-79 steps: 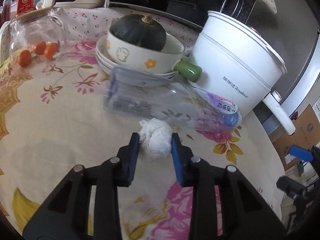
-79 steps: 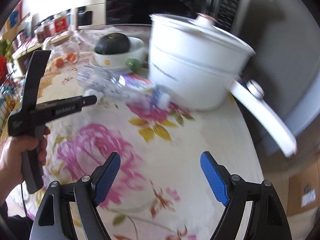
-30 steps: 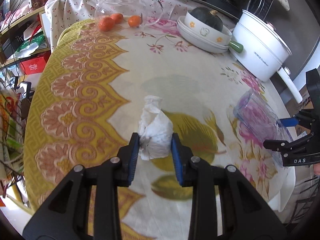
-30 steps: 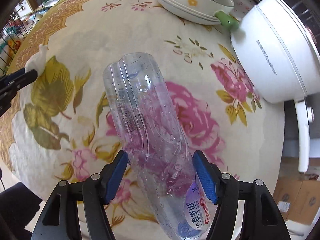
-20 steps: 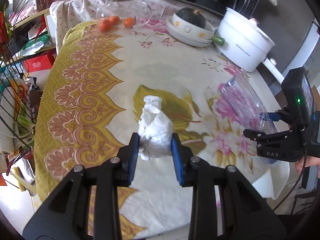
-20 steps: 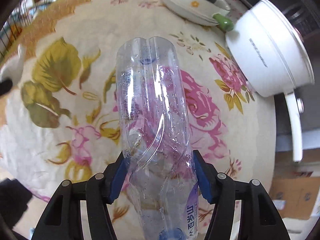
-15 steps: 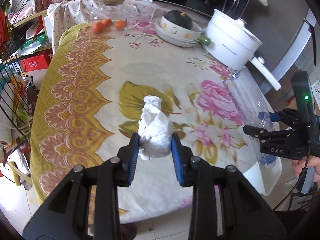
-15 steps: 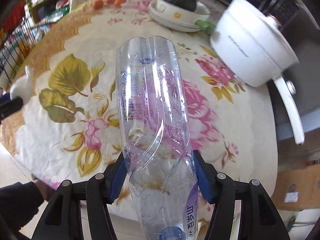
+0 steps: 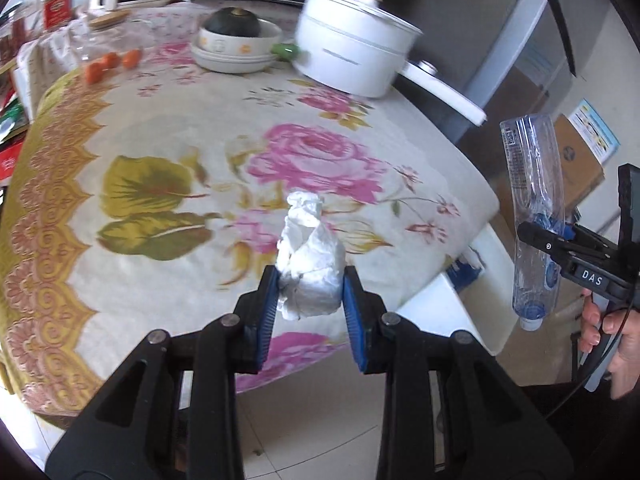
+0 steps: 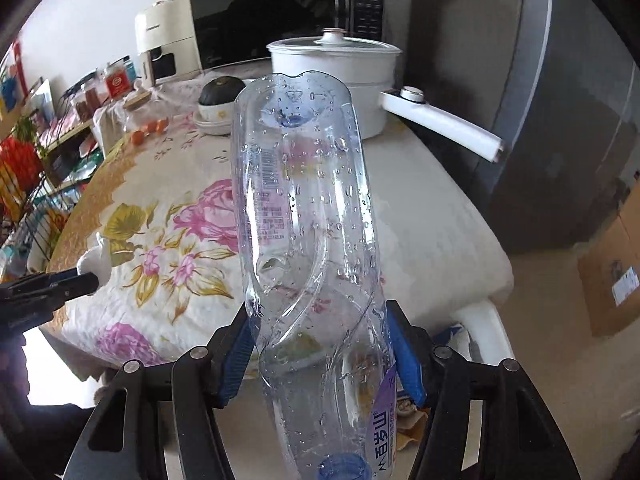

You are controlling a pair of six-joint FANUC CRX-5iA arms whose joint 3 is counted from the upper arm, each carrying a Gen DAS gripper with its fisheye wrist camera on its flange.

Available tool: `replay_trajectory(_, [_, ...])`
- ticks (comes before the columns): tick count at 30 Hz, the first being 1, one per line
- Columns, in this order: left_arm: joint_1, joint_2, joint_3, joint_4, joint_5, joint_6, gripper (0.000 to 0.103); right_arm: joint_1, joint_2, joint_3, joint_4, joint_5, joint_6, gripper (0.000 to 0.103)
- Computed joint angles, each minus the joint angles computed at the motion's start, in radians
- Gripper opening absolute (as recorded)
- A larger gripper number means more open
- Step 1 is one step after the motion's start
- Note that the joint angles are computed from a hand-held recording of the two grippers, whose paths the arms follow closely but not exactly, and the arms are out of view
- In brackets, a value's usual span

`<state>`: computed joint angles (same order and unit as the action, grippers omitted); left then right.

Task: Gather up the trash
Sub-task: 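Carry the tissue with the left tool while the right tool carries the bottle over the bin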

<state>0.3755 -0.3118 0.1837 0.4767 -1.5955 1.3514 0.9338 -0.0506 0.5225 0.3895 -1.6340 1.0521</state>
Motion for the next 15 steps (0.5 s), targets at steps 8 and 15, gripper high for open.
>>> replay_trajectory(8, [-0.262, 0.106, 0.067, -0.018, 0.069, 0.062, 0.034, -0.074, -0.062, -0.022, 0.024, 0.005, -0.003, 0.064])
replay_trajectory(15, [-0.504, 0.209, 0.125, -0.033, 0.125, 0.110, 0.034, -0.149, -0.092, -0.038, -0.010, -0.010, -0.022, 0.064])
